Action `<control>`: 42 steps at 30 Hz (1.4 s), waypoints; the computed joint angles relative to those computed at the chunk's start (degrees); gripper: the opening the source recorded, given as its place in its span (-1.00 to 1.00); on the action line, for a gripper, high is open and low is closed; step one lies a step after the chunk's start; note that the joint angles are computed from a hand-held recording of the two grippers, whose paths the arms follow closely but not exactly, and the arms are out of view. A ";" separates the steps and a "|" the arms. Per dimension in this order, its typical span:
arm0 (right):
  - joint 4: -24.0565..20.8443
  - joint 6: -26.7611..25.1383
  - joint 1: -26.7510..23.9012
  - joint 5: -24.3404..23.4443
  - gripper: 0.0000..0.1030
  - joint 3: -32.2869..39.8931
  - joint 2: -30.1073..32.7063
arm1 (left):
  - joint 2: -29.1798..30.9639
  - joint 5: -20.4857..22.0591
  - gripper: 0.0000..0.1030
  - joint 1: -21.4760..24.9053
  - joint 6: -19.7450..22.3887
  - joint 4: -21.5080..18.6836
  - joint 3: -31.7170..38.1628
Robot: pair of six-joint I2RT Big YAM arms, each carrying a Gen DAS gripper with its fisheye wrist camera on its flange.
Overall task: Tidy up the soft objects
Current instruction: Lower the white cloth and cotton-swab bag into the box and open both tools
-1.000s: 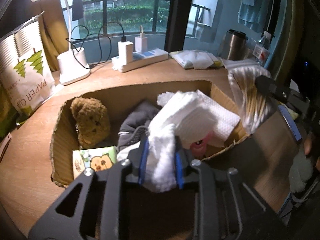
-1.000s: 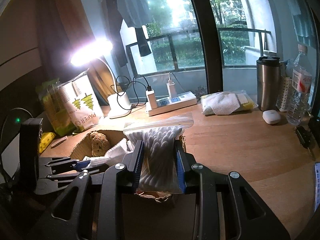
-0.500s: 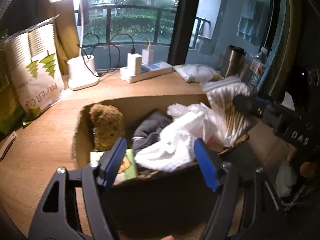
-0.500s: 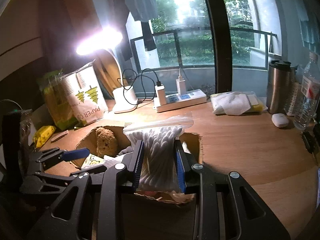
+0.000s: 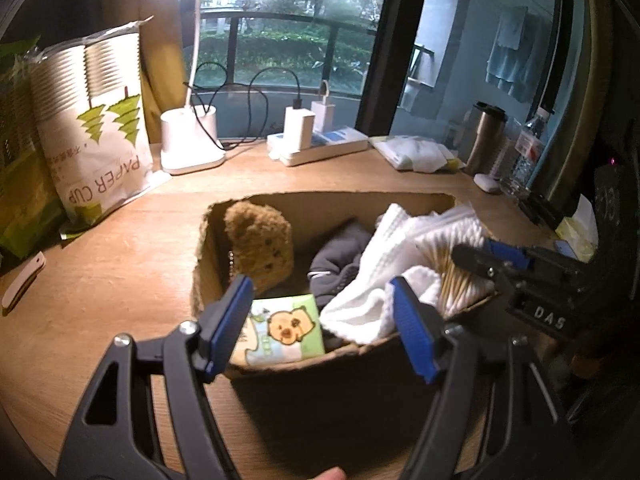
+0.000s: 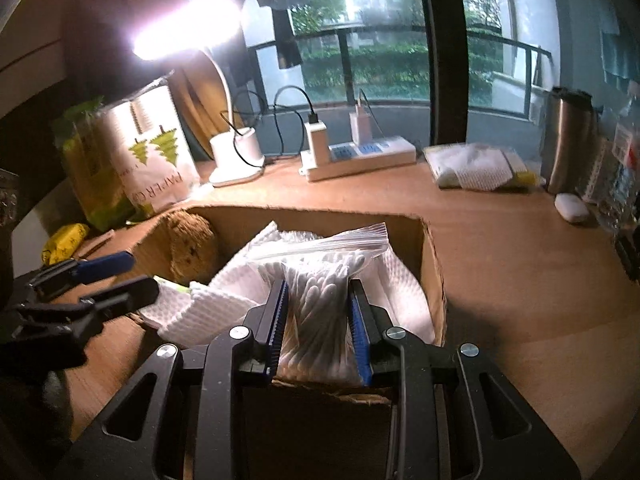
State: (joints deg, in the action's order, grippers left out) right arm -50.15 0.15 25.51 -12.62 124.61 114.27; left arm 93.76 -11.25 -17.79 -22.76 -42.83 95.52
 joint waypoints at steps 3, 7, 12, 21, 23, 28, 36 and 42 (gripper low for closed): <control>-0.13 0.42 -0.04 0.26 -0.38 -0.26 0.01 | -0.28 -0.41 0.39 -0.09 0.14 0.40 -0.37; 0.01 -0.13 0.10 0.74 -0.33 -0.57 -0.51 | -0.67 -1.25 0.41 -0.34 -0.25 0.78 -0.67; 1.43 -0.50 0.08 0.56 -0.11 -2.02 -2.11 | -1.96 -3.29 0.48 -1.11 -0.81 1.55 -1.56; 4.16 -1.01 0.42 1.13 0.00 -6.82 -6.74 | -4.78 -6.54 0.73 -2.95 -0.42 2.46 -2.81; 5.01 -0.90 0.46 1.36 0.02 -8.21 -8.02 | -5.57 -6.95 0.78 -3.28 -0.42 2.84 -3.33; 6.91 -0.79 0.73 2.18 0.03 -11.77 -11.30 | -7.36 -8.25 0.78 -4.48 -0.25 3.05 -4.31; 10.55 -1.23 1.40 3.34 0.16 -16.98 -16.46 | -9.87 -13.05 0.78 -6.82 -0.72 2.16 -5.06; 12.20 -0.24 1.44 3.27 0.25 -19.21 -19.37 | -11.58 -17.16 0.79 -8.43 0.17 2.05 -5.73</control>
State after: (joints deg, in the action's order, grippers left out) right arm -37.95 -0.09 26.95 -9.36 105.40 94.89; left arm 82.18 -28.40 -26.23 -22.59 -40.78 89.80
